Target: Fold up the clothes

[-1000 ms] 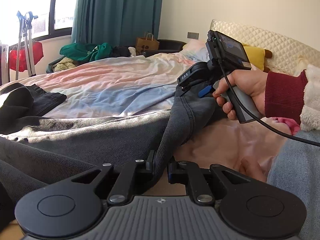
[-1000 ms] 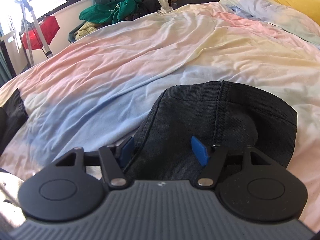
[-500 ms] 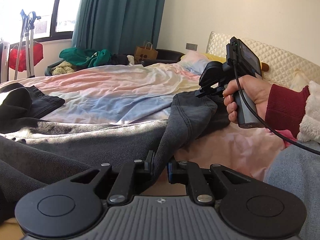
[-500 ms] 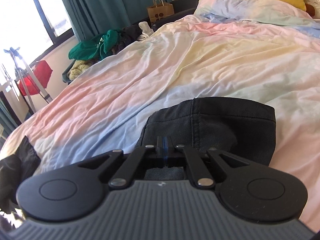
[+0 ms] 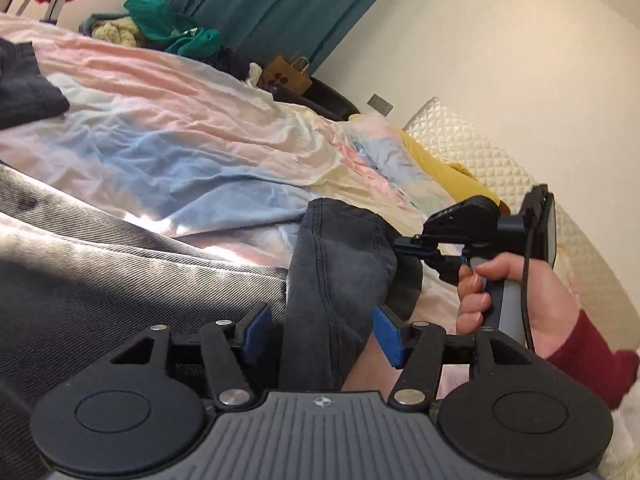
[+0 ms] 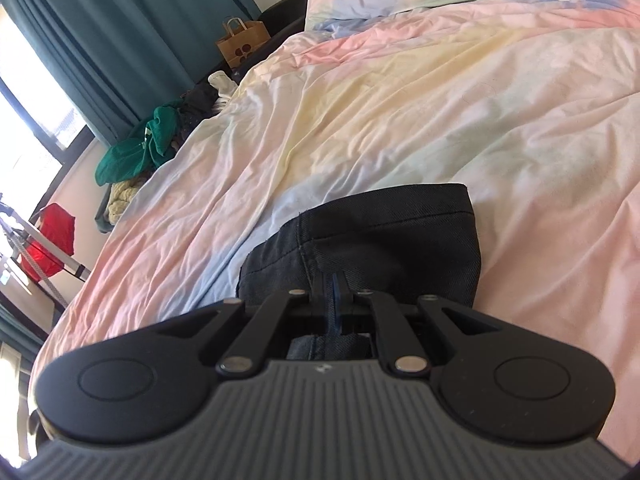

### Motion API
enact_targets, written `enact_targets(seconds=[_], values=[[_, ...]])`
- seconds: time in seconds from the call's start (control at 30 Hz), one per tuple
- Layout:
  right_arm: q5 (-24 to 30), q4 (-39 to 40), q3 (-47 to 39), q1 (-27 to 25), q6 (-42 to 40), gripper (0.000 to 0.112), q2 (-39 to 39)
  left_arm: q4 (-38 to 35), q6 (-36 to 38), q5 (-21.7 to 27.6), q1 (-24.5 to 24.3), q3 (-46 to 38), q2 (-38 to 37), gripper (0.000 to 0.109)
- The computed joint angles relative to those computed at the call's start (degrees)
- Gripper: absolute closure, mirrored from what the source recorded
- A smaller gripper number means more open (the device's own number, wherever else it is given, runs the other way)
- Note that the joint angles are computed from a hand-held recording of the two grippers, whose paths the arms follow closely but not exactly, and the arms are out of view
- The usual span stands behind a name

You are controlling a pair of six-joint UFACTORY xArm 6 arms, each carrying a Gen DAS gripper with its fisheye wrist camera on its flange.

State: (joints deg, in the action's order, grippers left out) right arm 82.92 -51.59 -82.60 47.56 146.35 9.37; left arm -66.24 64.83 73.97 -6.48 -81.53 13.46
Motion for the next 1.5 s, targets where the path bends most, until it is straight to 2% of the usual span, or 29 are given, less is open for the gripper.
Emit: enact_targets(seconds=[0.13,0.23,0.27,0.3,0.33,0.4,0.43,0.57,0.67,0.8,0.93,0.97,1.0,1.07,1.1,1.17,1.27,1.37,1.43,1.5], values=[[0.46,0.14,0.54,0.19,1.63,0.105,-0.2,4.3,-11.24,-2.95,-5.73,-8.22,6.1,0.047],[-0.36,0.11,0.97,-0.02,1.69,0.105,-0.09,4.75,-14.03,-3.68,-7.8,-10.88,8.38,0.044],[-0.77,0.26,1.02,-0.25,1.37,0.105,0.02,4.86,-14.85,-3.92,-8.44,-11.71,9.11,0.045],[-1.27,0.43,1.07,-0.55,1.08,0.105,0.14,5.45,-15.13,-4.56,-8.97,-11.92,9.29,0.052],[-1.66,0.5,1.19,-0.72,1.07,0.105,0.17,5.86,-14.15,-5.55,-9.37,-11.17,8.67,0.061],[-2.41,0.62,1.43,-1.04,1.04,0.105,0.22,6.44,-11.51,-7.69,-10.12,-9.22,7.04,0.099],[-2.58,0.57,1.57,-1.03,0.94,0.105,0.17,5.86,-9.11,-8.35,-10.12,-7.62,5.72,0.103],[-4.09,0.16,3.07,-0.94,1.33,0.105,-0.96,2.94,4.18,-8.11,-8.65,1.06,-2.46,0.103],[-5.44,-0.83,4.41,-0.47,2.41,0.105,-2.23,4.1,12.61,-6.28,-7.34,7.11,-8.41,0.103],[-6.05,-3.05,4.59,0.22,3.12,0.105,-2.99,5.52,19.01,-4.26,-5.7,14.53,-13.85,0.102],[-7.37,-4.22,2.2,0.08,-3.06,0.105,-1.7,3.52,21.03,-4.14,-4.3,18.52,-14.84,0.102],[-8.0,-3.84,0.9,-0.26,-6.11,0.096,-0.79,2.97,21.29,-3.9,-3.96,18.84,-14.66,0.102],[-8.83,-3.49,-0.38,-0.64,-9.22,0.072,0.15,2.3,21.35,-2.95,-3.34,18.8,-14.16,0.101],[-12.78,-3.41,-2.56,-1.76,-15.73,0.04,2.31,1.31,21.38,-1.23,-2.32,18.51,-13.14,0.102],[-14.17,-3.1,-3.79,-2.33,-18.99,0.038,3.52,1.11,21.48,-0.86,-2.12,18.39,-12.82,0.102],[-14.71,0.67,-9.19,-3.73,-29.73,0.039,7.89,0.73,21.68,-0.11,-1.71,18.13,-12.14,0.101],[-10.14,5.33,-17.22,-4.64,-41.04,0.039,14.09,0.78,22.9,-1.12,-2.24,18.22,-11.92,0.101],[-4.26,7.15,-23.56,-4.68,-47.38,0.04,19.09,0.73,23.11,-1.65,-2.61,18.05,-11.59,0.1],[-1.53,7.18,-26.02,-4.36,-49.15,0.047,20.9,0.73,23.3,-1.8,-2.52,18.0,-11.51,0.097],[0.33,6.66,-26.37,-3.94,-47.89,0.087,20.91,0.88,22.42,-1.6,-1.78,17.9,-11.78,0.094]])
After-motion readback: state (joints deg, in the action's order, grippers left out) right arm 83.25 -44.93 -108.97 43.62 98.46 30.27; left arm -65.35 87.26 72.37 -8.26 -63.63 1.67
